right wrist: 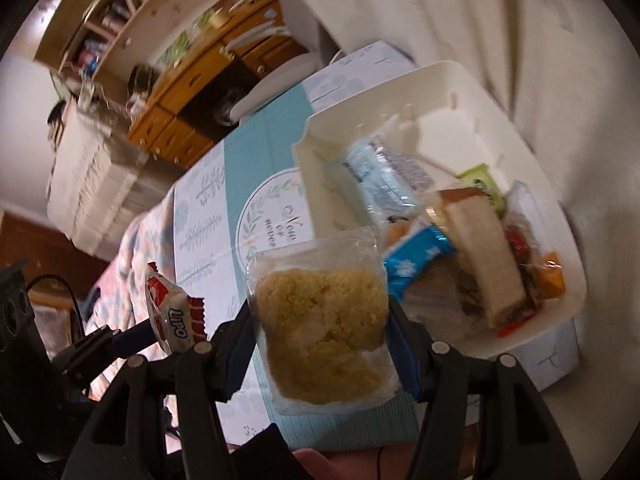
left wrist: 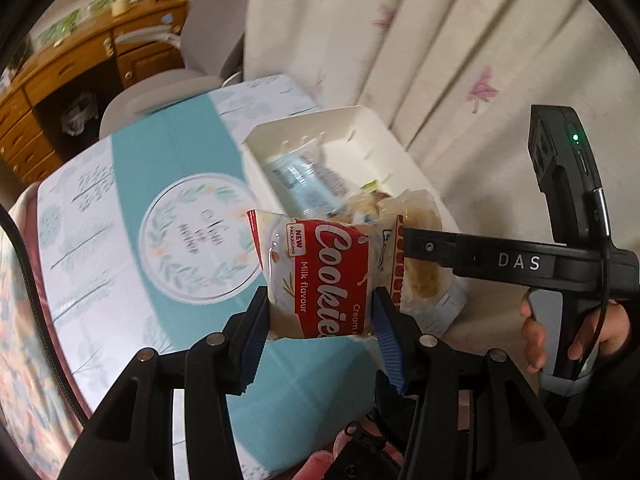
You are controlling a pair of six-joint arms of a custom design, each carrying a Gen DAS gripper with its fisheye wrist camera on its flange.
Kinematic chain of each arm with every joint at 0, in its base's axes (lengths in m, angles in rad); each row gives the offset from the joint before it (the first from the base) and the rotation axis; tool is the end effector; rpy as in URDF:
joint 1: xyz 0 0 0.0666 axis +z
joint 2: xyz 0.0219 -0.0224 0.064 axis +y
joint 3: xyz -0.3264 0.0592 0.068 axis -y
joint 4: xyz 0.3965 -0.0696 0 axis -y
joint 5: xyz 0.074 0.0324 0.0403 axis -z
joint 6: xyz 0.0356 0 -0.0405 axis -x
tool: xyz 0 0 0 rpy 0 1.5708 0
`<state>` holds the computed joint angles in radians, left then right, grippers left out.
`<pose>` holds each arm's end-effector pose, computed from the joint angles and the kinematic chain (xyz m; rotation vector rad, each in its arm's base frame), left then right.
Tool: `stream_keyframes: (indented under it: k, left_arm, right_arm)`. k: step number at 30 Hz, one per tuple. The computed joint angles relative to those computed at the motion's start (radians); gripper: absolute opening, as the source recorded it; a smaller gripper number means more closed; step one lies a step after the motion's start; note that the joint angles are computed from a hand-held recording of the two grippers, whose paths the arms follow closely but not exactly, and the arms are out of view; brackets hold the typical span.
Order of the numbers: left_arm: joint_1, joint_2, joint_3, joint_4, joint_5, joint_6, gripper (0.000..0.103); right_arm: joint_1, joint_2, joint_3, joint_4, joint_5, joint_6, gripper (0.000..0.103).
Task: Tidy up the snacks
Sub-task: 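Carry both packs over the white tray and open both grippers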
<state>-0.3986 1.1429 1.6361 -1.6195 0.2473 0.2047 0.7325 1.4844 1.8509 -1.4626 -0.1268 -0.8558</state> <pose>0.3135 -0.1419 0.5455 0.3425 2.7252 -0.5101 0.3552 0.3250 0.5064 0.1311 2.8309 0.6150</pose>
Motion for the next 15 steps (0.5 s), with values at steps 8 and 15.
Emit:
stream_keyframes:
  k: [8, 15]
  left_arm:
    - [-0.158, 0.046, -0.009, 0.127, -0.097, 0.280, 0.049]
    - [-0.232, 0.121, 0.021, 0.196, -0.195, 0.462, 0.049]
  right_arm:
    - [-0.111, -0.153, -0.169, 0.103, -0.006, 0.044, 0.061]
    - [-0.186, -0.187, -0.219, 0.159, -0.038, 0.225, 0.061]
